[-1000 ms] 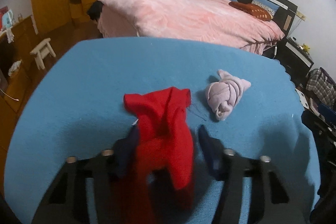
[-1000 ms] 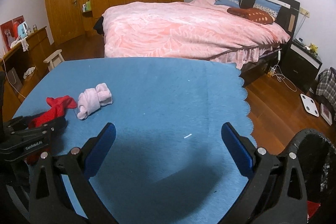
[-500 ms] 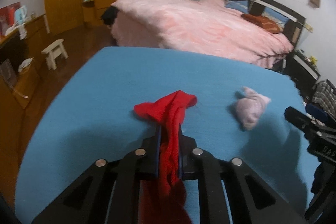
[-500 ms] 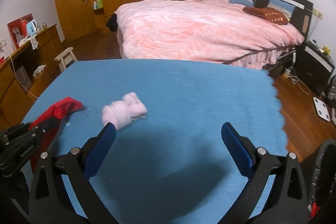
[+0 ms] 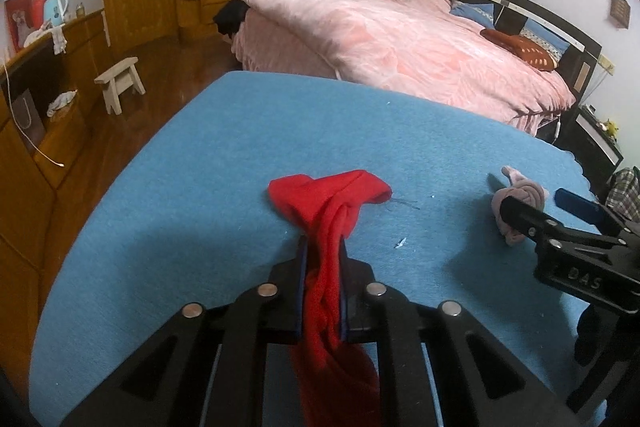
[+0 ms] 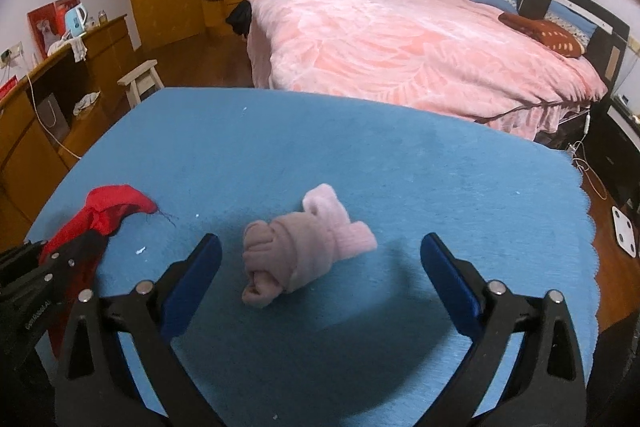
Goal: Collect trash
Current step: 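Close the left gripper on the red glove while the right gripper grasps the pink sock ball, then lift the red glove and pink sock ball and carry them over the bin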
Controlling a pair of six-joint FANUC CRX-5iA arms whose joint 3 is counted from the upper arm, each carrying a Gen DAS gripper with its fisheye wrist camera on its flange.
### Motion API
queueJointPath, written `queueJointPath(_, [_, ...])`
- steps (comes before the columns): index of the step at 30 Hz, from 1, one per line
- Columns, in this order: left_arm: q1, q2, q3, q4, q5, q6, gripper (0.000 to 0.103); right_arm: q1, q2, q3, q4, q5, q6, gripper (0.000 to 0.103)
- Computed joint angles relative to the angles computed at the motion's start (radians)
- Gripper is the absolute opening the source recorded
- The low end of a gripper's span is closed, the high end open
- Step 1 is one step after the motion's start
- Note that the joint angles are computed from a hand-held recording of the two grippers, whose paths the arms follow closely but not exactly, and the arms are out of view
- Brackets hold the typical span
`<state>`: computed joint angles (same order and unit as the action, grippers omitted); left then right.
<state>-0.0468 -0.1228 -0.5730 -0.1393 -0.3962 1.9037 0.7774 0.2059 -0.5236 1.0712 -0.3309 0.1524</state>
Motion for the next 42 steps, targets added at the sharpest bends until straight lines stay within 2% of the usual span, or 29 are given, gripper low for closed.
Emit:
queueJointPath(5, [0.006,0.01,-0.002,0.027,0.0,-0.031,0.012,0.027,0.014,0.041,-0.186,0.005,0.169,0.061])
queueJointPath(9, [0.002,0.011,0.002,0.013,-0.005,-0.019,0.012,0.037,0.015,0.043,-0.21,0.013,0.203,0.048])
queueJointPath(12, [-0.002,0.015,0.008,0.004,-0.013,-0.011,0.012,0.041,0.017,0.046,-0.236,0.019,0.231,0.042])
queueJointPath(20, [-0.009,0.029,0.028,-0.018,-0.03,0.008,0.012,0.05,0.024,0.057,-0.258,0.003,0.261,0.041])
queueJointPath(25, [-0.027,0.022,0.045,-0.069,-0.048,0.056,0.012,0.057,0.017,0.083,-0.373,-0.008,0.344,0.038])
queueJointPath(30, [-0.046,-0.016,0.043,-0.084,-0.046,0.085,0.012,0.046,-0.045,0.034,-0.308,0.009,0.28,0.038])
queueJointPath(35, [-0.094,-0.066,0.055,-0.124,-0.06,0.129,0.012,0.028,-0.133,-0.044,-0.183,0.019,0.154,0.038])
queueJointPath(42, [-0.164,-0.126,0.064,-0.158,-0.092,0.178,0.012,0.022,-0.251,-0.134,-0.138,0.011,0.087,0.038])
